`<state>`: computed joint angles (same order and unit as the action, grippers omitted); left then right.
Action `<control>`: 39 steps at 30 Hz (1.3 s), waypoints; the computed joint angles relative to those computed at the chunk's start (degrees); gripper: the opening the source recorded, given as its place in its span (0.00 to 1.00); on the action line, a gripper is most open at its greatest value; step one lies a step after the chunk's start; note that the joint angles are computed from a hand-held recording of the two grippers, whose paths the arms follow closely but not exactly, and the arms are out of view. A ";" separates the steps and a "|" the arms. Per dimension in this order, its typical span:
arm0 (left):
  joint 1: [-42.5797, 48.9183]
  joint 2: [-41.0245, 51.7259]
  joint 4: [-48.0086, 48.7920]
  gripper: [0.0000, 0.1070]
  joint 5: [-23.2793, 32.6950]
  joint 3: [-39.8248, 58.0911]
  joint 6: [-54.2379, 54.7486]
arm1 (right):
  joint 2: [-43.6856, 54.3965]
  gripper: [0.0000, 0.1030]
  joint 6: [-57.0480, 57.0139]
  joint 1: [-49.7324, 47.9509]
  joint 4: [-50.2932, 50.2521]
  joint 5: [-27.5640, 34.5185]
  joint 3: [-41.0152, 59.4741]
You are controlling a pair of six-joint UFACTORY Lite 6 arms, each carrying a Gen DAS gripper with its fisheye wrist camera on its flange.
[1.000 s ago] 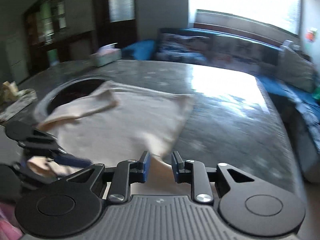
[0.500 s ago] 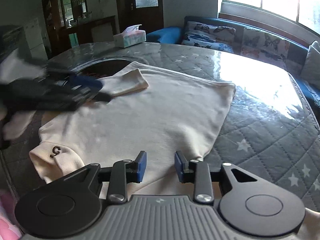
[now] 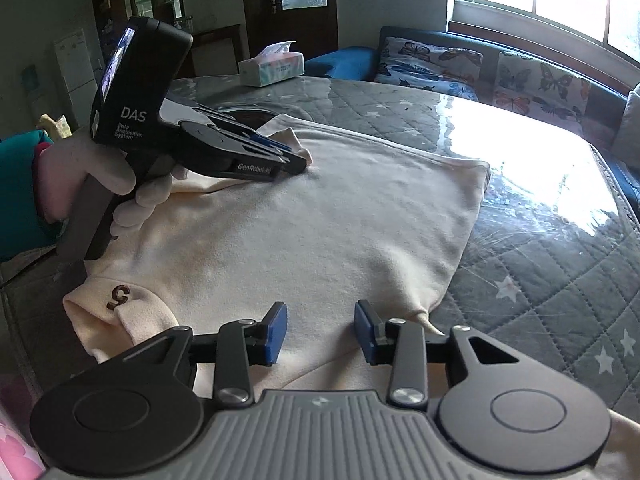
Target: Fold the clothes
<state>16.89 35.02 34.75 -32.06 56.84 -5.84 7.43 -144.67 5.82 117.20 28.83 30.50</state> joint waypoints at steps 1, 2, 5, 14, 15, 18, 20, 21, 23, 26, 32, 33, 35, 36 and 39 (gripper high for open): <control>0.82 -0.28 1.79 0.05 -0.66 -0.09 -2.07 | 0.00 0.37 -0.19 0.09 0.22 -0.09 0.02; 2.12 -1.04 4.06 0.04 -1.49 -0.47 -4.83 | -0.02 0.37 -0.37 0.20 0.44 -0.20 0.02; 7.22 -4.75 9.89 0.04 -4.05 -2.34 -12.54 | 0.04 0.37 -1.29 0.61 1.49 -0.57 0.07; 28.77 -15.50 24.13 0.04 -11.36 -6.08 -29.82 | -1.16 0.37 -5.25 4.27 7.47 -3.80 0.26; 31.32 -16.16 25.38 0.04 -12.20 -6.19 -31.01 | -1.42 0.37 -5.25 4.63 7.59 -4.07 0.25; 39.18 -16.34 30.01 0.04 -15.36 -5.18 -35.32 | -3.22 0.37 -2.94 6.43 5.44 -4.83 0.03; 44.11 -15.24 33.84 0.04 -17.49 -3.37 -38.74 | -4.23 0.37 -0.11 7.78 2.50 -5.10 0.20; 45.72 -14.45 35.38 0.04 -17.88 -2.30 -40.24 | -4.54 0.37 0.80 8.60 1.67 -5.38 0.35; 48.88 -12.85 38.90 0.04 -19.07 -0.63 -42.59 | -4.90 0.37 3.58 11.48 -0.60 -6.20 1.08; 51.99 -10.20 41.25 0.04 -19.88 1.35 -42.62 | -4.58 0.37 6.68 16.48 -2.77 -7.28 2.44; 53.34 -4.38 41.60 0.04 -16.69 5.94 -40.79 | 0.28 0.37 7.36 26.41 -1.49 -8.67 6.68; 53.35 -3.52 41.58 0.04 -16.06 6.72 -40.53 | 1.01 0.36 6.71 27.72 -0.66 -8.99 7.13; 53.31 -2.19 40.35 0.04 -15.16 7.79 -39.06 | 2.12 0.36 6.07 30.01 -0.03 -9.87 7.73; 53.18 -1.61 40.08 0.04 -14.68 8.42 -39.13 | 2.60 0.35 5.89 31.15 0.07 -10.53 7.92; 53.38 -0.13 40.33 0.04 -14.39 10.11 -39.75 | 1.65 0.35 4.65 32.26 -0.04 -11.16 6.48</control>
